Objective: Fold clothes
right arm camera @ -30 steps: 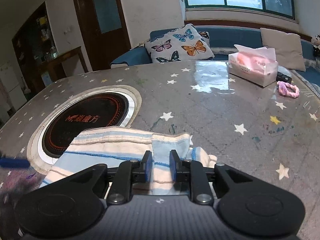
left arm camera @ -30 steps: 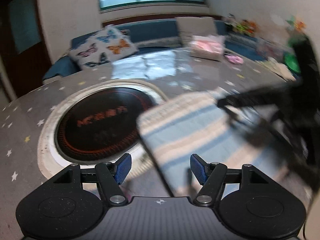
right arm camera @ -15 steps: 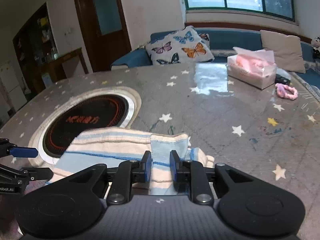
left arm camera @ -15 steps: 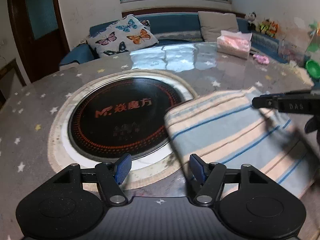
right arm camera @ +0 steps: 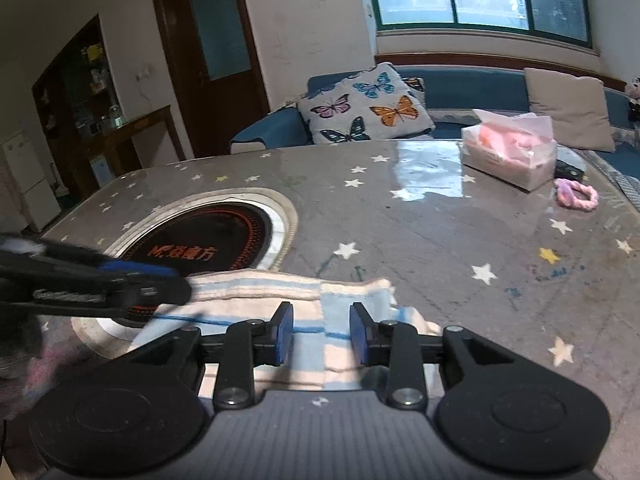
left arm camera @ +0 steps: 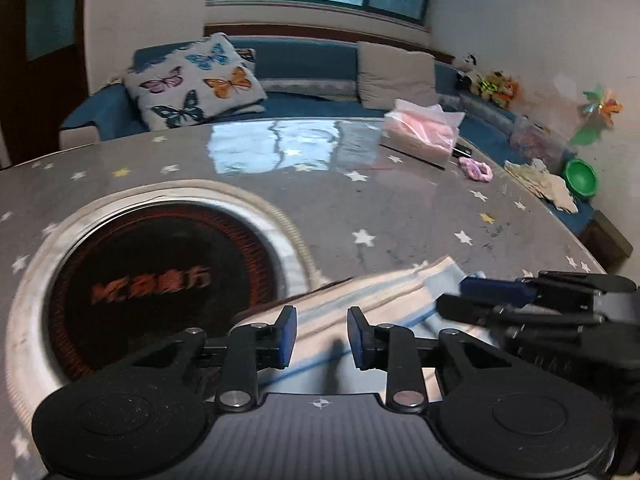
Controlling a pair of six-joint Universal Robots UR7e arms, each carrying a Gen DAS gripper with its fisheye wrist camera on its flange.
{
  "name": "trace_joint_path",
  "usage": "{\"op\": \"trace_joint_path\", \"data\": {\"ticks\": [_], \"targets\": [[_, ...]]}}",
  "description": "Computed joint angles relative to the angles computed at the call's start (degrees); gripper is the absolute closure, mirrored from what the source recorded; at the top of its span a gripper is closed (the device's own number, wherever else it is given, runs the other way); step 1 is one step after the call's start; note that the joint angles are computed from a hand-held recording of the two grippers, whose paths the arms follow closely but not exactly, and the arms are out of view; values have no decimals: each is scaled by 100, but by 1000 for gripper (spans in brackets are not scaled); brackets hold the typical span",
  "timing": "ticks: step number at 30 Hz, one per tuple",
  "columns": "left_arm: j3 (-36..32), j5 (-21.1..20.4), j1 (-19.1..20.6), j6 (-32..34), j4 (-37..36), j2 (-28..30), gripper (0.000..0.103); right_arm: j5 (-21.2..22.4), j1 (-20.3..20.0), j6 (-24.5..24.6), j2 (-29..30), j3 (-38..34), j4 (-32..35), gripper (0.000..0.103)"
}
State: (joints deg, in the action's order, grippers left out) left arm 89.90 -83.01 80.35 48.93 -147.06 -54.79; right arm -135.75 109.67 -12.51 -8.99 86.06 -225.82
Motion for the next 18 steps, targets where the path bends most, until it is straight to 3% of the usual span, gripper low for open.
{"op": "trace_joint_path", "data": {"ticks": [9,14,18], "targets": [[-197,242,-84,54,-1,452,73,1,-145,228,-19,21,212,73],[-164,245,-84,62,-62,426,71,20,-148,186,-2,19,170,71],[-42,273,-91,68,-173,325,54,-4,-67,153,16,46,25,60]]}}
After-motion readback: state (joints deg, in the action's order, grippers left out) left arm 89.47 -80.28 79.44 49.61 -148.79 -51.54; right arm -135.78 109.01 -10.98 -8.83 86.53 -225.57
